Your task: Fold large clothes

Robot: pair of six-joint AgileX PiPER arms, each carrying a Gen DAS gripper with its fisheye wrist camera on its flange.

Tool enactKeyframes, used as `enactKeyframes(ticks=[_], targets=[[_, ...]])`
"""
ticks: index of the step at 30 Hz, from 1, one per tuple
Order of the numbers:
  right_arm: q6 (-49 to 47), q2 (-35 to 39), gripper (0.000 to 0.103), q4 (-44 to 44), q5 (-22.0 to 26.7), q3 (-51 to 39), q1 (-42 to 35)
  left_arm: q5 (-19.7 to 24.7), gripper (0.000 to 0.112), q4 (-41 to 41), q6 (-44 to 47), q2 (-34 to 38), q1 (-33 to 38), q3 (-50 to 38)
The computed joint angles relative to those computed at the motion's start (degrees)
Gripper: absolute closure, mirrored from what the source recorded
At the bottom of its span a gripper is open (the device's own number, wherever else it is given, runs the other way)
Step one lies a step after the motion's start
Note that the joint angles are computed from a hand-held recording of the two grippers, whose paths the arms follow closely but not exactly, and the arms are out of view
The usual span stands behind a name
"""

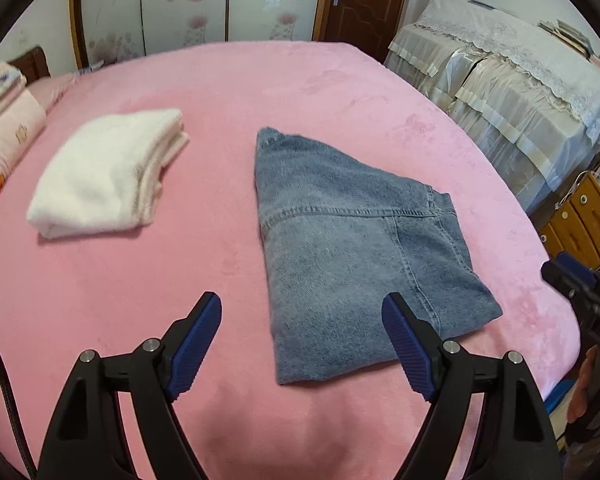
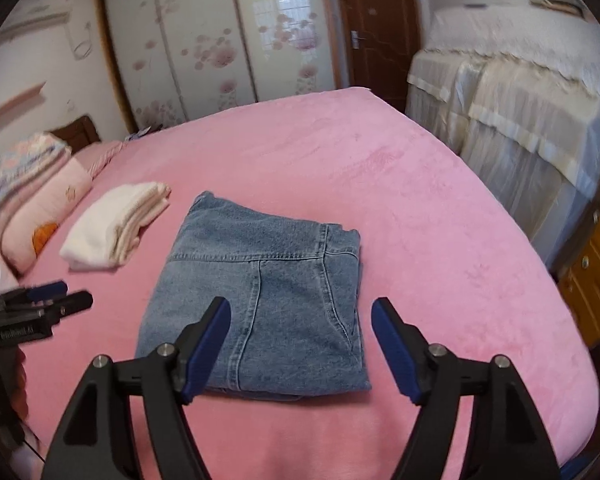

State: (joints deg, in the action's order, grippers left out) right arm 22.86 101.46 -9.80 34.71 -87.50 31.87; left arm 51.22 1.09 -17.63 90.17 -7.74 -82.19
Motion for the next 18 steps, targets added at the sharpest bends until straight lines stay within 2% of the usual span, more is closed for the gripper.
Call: enactKeyframes(ticks=[2,5,7,11,18], targets=[[-2.06,0.43,0.029,1.34,0.67,-0.32,-0.22,-0.61,0.031,-1.35,0.47,0.65,0.34,0.37],[2.69,0.88,0.029,-4.3,1.21,0.22,0.41,-2.51,0.031,-3.25,1.48,1.5,0.65,1.46],[1.8,1.51,0.029,-3.21,1.59,0.2,-0.25,-3.69,0.031,-2.95,0.62,2.46,0.53,1.78],[-4.96,4.87,0.029,4.19,2.88,-1.59,-3.13,-4.32,0.031,-7.65,4.33,6.89,2.43,0.52],[-23.96,17.02,0.029,31.07,10.23,-10.62,-13.74,-1.11,0.031,-22.3,16.95,17.44,7.3,-4.87]])
